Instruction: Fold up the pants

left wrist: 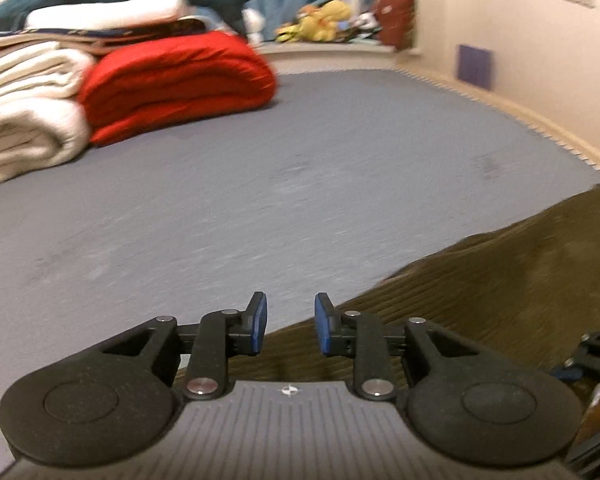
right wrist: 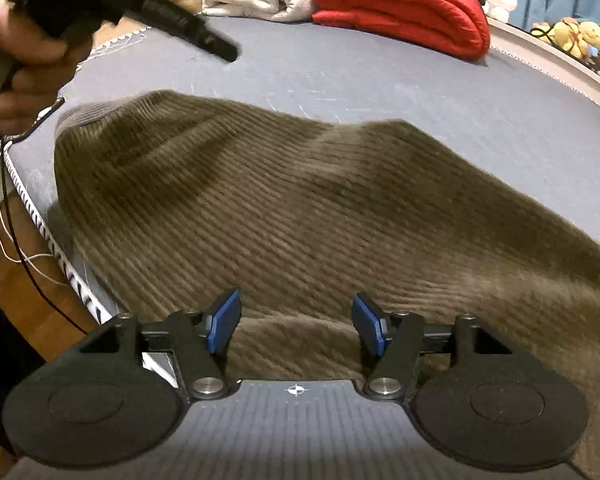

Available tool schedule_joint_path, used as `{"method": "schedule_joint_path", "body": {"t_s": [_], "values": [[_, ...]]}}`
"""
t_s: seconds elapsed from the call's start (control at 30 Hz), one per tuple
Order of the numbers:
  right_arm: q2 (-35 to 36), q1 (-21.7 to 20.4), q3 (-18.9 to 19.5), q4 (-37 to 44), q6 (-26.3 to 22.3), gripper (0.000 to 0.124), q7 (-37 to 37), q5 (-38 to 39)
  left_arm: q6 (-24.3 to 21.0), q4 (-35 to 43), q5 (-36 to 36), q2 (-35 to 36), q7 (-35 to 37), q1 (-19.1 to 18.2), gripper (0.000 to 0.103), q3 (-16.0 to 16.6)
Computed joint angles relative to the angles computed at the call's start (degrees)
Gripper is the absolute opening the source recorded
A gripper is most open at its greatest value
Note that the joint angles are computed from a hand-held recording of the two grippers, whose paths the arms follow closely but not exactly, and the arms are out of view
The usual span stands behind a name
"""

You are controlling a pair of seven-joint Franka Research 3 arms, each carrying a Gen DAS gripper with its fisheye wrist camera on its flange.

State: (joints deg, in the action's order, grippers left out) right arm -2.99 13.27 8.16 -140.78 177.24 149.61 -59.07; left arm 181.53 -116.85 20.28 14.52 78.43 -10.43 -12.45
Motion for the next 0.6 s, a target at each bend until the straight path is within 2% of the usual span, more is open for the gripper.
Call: {"method": "schedule_joint_path", "body": {"t_s": [0.1,0.17,0.23,0.27,0.37,0.43,0.53,0.6], "values": [[-3.23,-0.77,0.26,-2.32,-0.44,0.065,-0.08,-0.72,-1.39,3.24,-1.27,3.14,1.14,-0.04,0.03,-3.08],[-6.99,-1.03,0.1,-4.8,-2.26,0.067,-5.15,3.25,-2.46,5.74,-4.23,5.35,4.67,3.61,0.03,-9.06],[-12.13,-5.82,3.18,-6.16,-6.3,0.067,-0.4,-2.2,-2.87,7.82,-6.7,7.68,7.85,6.24,0.03,-13.62],[-15.48,-7.51,3.26,-7.56,-7.41,0.067,0.24,-2.23,-3.2,8.63,-8.07,8.74,9.66,7.88,0.029,-16.26],[-25.54,-11.68,-0.05,-12.14,-8.0,0.069,0.0,2.38,-5.75,12.22,-11.65,12.78,14.59,11.24,0.029,-22.5],[-32.04,-15.75,-2.43,-15.05,-8.08,0.069,0.97,5.02,-8.58,15.26,-13.39,15.46,17.04,11.08,0.028,-23.83],[-39.55,-26.61,-2.45,-18.38,-8.97,0.073,6.35,5.83,-15.18,20.05,-15.19,18.78,20.16,9.11,0.026,-23.88],[-42.09,-32.69,-4.08,-20.68,-8.6,0.073,9.55,7.96,-19.61,22.92,-15.87,20.9,23.71,8.09,0.026,-24.14]]}}
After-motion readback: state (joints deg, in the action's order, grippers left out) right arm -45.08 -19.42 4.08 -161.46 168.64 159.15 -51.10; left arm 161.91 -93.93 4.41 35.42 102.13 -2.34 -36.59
